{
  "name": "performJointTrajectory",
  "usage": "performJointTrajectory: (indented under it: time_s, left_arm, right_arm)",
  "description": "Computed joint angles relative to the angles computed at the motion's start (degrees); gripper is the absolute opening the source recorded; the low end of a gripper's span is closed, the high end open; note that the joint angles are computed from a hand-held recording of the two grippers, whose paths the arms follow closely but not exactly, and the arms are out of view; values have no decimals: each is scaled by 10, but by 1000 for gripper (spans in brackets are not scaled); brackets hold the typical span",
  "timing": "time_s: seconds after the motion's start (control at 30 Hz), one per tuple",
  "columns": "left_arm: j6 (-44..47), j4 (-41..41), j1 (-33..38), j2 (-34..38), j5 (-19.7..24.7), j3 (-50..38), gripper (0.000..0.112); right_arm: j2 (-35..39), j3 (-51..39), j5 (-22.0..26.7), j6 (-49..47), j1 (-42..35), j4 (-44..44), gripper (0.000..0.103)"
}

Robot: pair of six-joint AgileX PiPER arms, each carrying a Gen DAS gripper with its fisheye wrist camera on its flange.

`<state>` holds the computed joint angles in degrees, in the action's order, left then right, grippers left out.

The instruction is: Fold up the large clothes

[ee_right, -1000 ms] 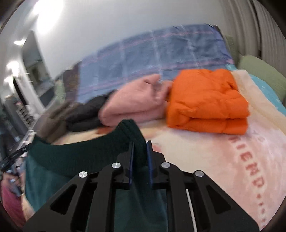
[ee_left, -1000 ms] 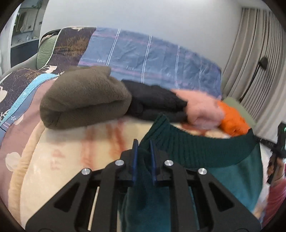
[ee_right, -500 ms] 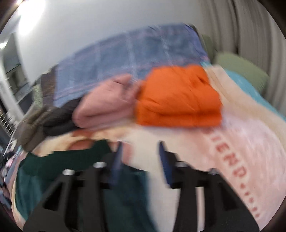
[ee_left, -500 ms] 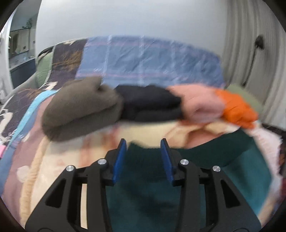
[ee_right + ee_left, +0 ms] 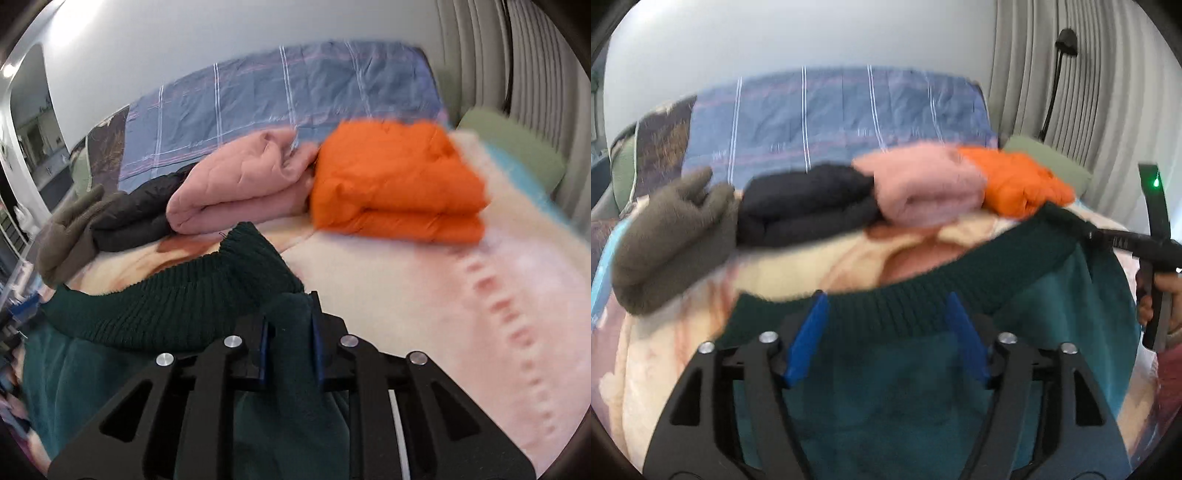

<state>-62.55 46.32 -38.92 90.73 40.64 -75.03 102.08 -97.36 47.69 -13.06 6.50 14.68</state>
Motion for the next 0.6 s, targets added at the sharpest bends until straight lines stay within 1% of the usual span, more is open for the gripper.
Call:
performJointTrajectory:
  time_s: [0.03,0.07,0.1,0.13,0.17,0.2,0.23,0.27,0.3,0.37,0.4,0.43,0.5,0.53,0.57,0.6]
  left_arm:
    - [5,12,-9,16,38,-20,73]
    - [27,8,-5,47,80,-48,73]
    - [56,-18,19,93,100,-66,74]
    - [72,-63,37,119,96,-82,74]
    - [69,-93,58,127,70,-74,75]
    - [63,-101,64,114,49,-54,75]
    - [58,-86,58,106,50,-49,75]
    - [39,-61,44,106,68,-50,75]
    - [21,-35,32,106,78,-46,75]
    - [13,-28,25,95,78,-42,74]
    - [13,-37,26,83,72,-38,73]
    - [10,-48,30,59,52,-27,73]
    - [-15,-44,27,21,14,-5,73]
    - [-26,-34,18,8,12,-8,73]
    - [-31,-25,11,12,19,-18,73]
    - [-37,-16,2,22,30,-31,73]
  right_arm:
    - [20,-13,11,14,8,-27,20]
    - [50,-17,16,45,27,-74,25]
    - [60,-1,-2,67,39,-109,40]
    - [54,31,-32,104,52,-158,46]
    - [44,42,-41,128,58,-185,53]
    - [35,46,-44,156,67,-221,60]
    - [25,53,-49,172,73,-246,62]
    - [18,58,-50,173,75,-254,63]
    - [15,57,-46,165,70,-244,63]
    - [-7,54,-24,171,51,-198,64]
    - [-6,41,-29,160,39,-162,64]
    - [-29,52,-37,142,36,-128,64]
    - [-48,60,-66,106,50,-76,64]
    - [-66,71,-77,69,58,-28,64]
    - [-73,74,-78,38,64,9,64]
    - [-74,71,-73,0,69,52,66]
